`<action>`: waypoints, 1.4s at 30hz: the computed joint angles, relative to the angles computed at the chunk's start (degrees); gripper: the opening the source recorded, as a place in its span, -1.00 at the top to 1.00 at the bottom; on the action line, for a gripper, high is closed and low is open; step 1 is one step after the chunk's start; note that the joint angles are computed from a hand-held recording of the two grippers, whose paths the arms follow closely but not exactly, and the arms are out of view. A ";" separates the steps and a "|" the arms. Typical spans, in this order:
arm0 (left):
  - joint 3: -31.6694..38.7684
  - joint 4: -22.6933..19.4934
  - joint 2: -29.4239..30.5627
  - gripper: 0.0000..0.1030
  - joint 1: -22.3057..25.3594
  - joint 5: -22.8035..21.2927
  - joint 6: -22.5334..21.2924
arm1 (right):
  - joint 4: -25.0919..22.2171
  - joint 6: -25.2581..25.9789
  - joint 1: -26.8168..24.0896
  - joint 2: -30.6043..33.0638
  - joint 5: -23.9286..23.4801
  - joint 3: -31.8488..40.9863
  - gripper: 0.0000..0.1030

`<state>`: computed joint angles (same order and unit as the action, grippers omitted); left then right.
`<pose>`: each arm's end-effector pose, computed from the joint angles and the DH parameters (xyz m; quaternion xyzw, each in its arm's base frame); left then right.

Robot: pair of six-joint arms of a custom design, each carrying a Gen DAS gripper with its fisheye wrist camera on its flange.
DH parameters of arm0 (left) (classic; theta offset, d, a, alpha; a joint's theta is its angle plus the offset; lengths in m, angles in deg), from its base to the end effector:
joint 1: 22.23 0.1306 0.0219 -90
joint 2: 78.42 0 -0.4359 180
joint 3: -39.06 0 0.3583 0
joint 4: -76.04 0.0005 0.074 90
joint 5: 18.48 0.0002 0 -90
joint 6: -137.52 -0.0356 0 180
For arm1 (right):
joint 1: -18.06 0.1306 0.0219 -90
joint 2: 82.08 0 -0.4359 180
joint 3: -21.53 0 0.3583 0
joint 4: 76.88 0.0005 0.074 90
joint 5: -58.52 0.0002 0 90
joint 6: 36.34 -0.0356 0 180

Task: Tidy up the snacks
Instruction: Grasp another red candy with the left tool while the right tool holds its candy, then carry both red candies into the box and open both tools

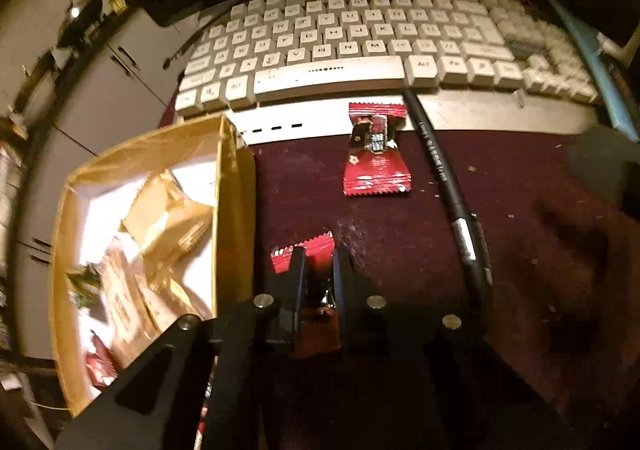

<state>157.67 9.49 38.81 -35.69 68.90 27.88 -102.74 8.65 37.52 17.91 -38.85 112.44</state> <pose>0.6085 -0.1445 0.4273 0.2734 0.9373 0.0339 0.2134 0.5086 0.1840 0.4406 0.1667 0.8696 0.2942 0.3598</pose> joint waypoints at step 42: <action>-5.33 -4.85 -6.39 0.48 6.59 19.03 -2.37 | -3.58 6.37 4.75 2.44 1.98 6.14 0.75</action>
